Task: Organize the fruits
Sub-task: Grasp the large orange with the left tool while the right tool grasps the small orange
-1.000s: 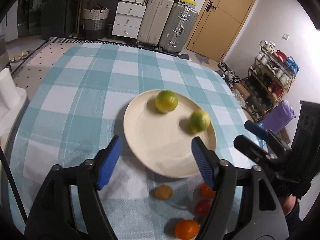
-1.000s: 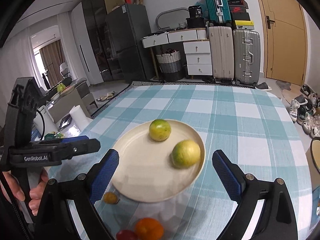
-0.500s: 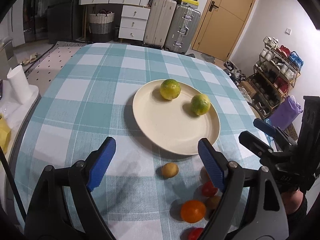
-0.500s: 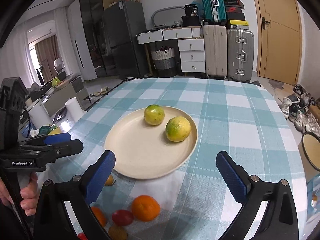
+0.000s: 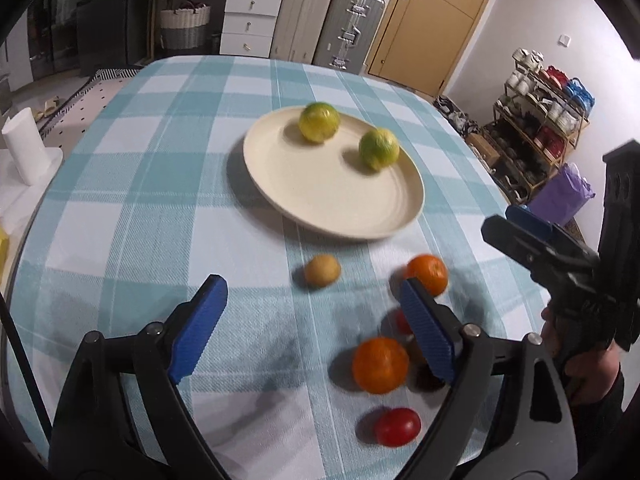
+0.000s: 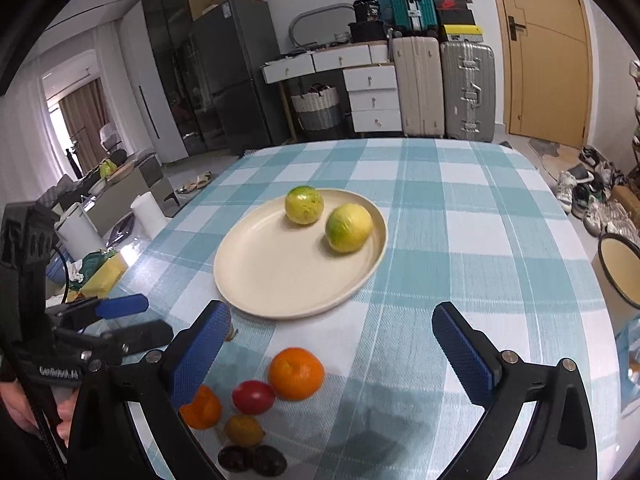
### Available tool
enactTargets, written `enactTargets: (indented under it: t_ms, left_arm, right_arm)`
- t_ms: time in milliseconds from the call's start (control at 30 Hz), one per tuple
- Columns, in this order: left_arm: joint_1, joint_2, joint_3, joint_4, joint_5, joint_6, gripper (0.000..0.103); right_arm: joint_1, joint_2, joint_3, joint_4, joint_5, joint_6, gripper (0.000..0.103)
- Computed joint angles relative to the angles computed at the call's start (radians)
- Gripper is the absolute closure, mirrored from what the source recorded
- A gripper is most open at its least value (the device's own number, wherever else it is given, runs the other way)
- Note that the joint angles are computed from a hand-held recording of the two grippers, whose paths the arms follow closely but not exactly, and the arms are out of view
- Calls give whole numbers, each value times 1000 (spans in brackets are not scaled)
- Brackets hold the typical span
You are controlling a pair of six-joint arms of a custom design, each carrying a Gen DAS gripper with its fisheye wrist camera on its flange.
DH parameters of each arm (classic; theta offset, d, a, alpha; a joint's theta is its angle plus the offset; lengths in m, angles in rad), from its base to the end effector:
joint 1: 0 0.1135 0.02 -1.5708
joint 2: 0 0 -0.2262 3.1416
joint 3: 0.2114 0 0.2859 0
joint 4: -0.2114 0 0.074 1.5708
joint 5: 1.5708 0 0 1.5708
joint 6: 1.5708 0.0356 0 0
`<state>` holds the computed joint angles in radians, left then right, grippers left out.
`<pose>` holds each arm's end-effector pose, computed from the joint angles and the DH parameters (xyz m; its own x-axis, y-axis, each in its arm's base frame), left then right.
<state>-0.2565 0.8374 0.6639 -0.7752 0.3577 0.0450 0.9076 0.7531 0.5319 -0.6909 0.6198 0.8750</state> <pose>0.2066 -0.0671 0.2051 -0.7657 0.2444 -0.5950 0.4699 0.8442 -0.2580 0.1418 0.1479 0.1840 -0.6364 0.2002 -0.7449 0.1028 0.9791 0.1754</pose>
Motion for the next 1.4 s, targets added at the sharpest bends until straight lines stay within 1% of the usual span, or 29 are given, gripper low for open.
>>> enactTargets:
  t_ms: [100,167,267,333,367,533,867,967,1033,1100,1200,1233,1267,1333,1367,1400]
  left_arm:
    - [-13,-19,-26,-9,-5,-1,16]
    - [-20,-26,-38,-16,-5,1,16]
    - [-22,-29,-50,-36,15,19,14]
    - [-33,-32,-56,-47,16,33,4]
    - [-42,-48,-66,-52,5,36,2]
    - [-53,-71,-90,-66,-2,42,1]
    - [-75,-68,-105,-79,-11,51,1]
    - [-73,-60,-102,-77,8,53,3]
    - [-70,-52,-98,-77,21,56,11]
    - [-71,-43,-94,-77,30,60,16]
    - [-71,-24,-90,-76,58,77,33]
    - [-70,-21,-90,-77,71,85,37]
    - [-69,-19,-91,-78,82,90,39]
    - [-66,-15,-93,-78,106,101,52]
    - [-62,-8,-92,-81,123,109,54]
    - [-55,2,-90,-84,143,119,61]
  right_arm:
    - [20,33,17,-32,15,32,0]
    - [33,29,9,-35,19,44,0]
    - [53,28,4,-45,24,73,0]
    - [65,28,2,-55,27,90,0]
    - [70,28,1,-60,29,98,0]
    - [87,23,-1,-83,35,125,0]
    - [102,26,2,-112,42,151,0]
    - [100,25,-3,-106,35,147,0]
    - [97,24,-7,-99,28,140,0]
    - [95,24,-10,-93,24,137,0]
    - [86,28,-15,-81,12,130,0]
    - [84,29,-16,-80,10,131,0]
    - [82,29,-17,-79,9,131,0]
    - [78,30,-18,-77,4,134,0]
    - [78,29,-19,-76,2,135,0]
    - [76,29,-21,-74,-1,136,0]
